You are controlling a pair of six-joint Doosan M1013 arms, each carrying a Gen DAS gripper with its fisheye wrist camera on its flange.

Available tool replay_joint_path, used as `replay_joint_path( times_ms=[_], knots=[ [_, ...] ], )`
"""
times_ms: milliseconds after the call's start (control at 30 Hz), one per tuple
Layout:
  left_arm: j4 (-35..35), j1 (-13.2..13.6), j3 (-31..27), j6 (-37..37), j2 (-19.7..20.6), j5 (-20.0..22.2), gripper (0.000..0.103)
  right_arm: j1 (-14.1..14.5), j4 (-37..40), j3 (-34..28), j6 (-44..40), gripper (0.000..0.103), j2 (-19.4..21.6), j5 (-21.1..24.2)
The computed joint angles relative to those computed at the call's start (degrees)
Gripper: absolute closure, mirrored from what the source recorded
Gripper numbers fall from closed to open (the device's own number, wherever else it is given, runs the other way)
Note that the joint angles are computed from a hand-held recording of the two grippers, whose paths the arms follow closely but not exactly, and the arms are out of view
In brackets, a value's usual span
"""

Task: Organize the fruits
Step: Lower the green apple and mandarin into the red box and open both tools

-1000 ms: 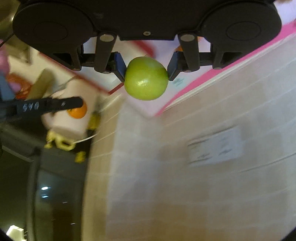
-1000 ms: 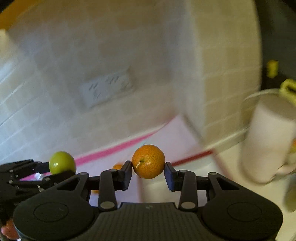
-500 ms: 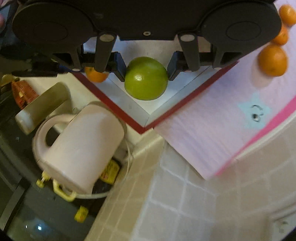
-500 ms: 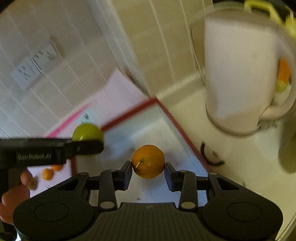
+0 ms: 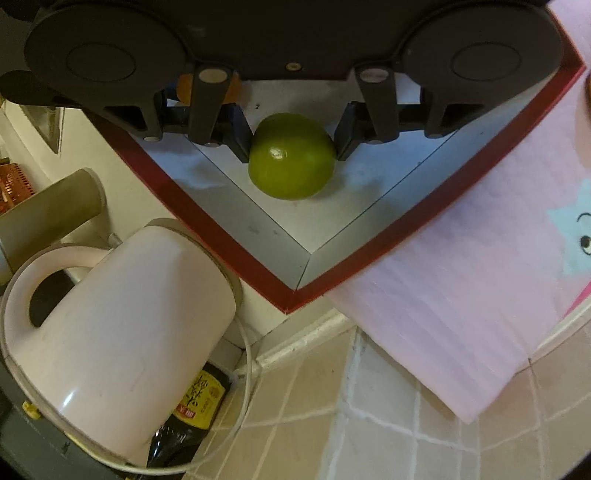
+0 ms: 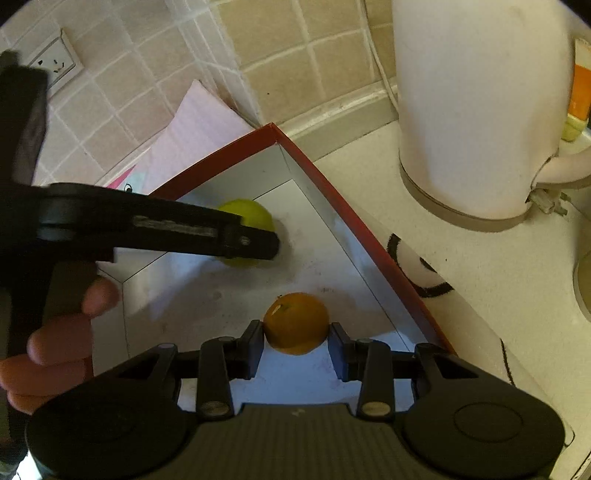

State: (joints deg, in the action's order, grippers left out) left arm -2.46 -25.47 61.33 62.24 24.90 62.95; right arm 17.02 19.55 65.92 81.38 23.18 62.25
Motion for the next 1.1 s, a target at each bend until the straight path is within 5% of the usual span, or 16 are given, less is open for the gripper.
replay_joint_path(
  times_ms=[300, 433, 600, 1100],
  knots=[
    [-0.1, 0.1, -0.6, 0.4, 0.6, 0.3, 0.046, -0.4, 0.9, 0.1, 0.2, 0.063, 0.1, 0.2],
    [-1.4, 0.3, 0.0, 1.1, -0.1, -0.3, 0.03, -0.2, 0.0, 0.1, 1.5, 0.059, 0.0, 0.7],
    [0.7, -0.1, 1.0, 0.6, -1.7, -1.4, 0.03, 0.0, -1.3, 0.7, 1.1, 0.054, -1.4, -0.1],
    [16.4, -2.0, 10.7, -10.5, -15.7, -8.6, 0.028, -0.2, -0.3, 3.5, -0.8, 0.04, -10.0, -12.4]
  ],
)
